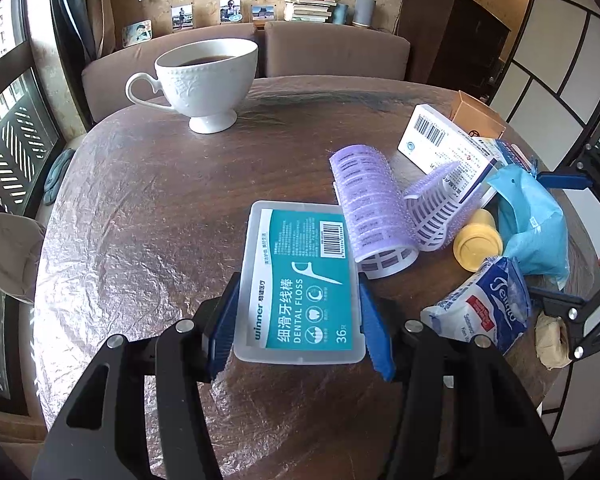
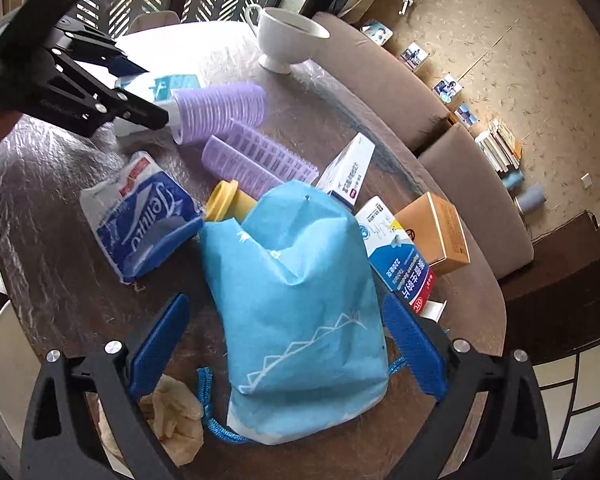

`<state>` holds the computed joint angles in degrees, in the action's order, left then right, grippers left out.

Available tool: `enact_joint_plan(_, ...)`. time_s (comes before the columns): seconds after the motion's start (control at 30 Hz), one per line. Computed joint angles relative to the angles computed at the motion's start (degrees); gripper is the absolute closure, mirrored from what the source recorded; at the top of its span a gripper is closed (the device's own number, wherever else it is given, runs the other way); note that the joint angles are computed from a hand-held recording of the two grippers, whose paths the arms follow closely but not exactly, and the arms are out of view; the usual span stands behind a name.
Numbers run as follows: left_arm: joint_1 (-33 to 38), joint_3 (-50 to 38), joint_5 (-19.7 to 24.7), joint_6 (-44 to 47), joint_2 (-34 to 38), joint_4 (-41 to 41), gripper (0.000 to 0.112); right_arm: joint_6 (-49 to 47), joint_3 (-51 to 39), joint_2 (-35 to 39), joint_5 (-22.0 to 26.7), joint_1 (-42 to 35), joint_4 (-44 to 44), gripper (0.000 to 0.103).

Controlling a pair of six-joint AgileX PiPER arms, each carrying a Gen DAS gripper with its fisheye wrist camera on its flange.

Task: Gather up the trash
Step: 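Lift the floss box and blue bag and carry both over the white bin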

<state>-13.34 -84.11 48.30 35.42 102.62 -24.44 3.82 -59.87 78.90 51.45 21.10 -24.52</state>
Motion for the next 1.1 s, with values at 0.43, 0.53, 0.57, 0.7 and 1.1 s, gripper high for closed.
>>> enact_joint_plan(0.43,2.25,4.21,0.02,1.47,-4.75,-2.04,0.056,-2.36,-2.54,-5.80,-2.07,-11.32,16.42,0.057)
enact_joint_plan(0.53,4.37,4.66,1.91,3.17,-6.10,-4.97,0.057,-4.29,-0.96,-9.39,-4.21,-15.64,25.62,0.057)
enact_joint_plan(0.57,4.89,4.97,2.19,3.86,-6.72,-5.76,0.057,-4.41,-0.59,-10.17,-4.62,-16.45,27.90,0.057)
enact_joint_plan(0.7,5.74,6.34,2.60,5.93,-9.21,-8.19,0.056,0.40,1.83,-13.21,-5.73,-16.22,28.86,0.057)
enact_joint_plan(1.1,5.24,10.80,6.57,7.95,-18.27,-12.94,0.056,12.48,5.57,-24.60,-0.40,-12.53,27.34,0.057)
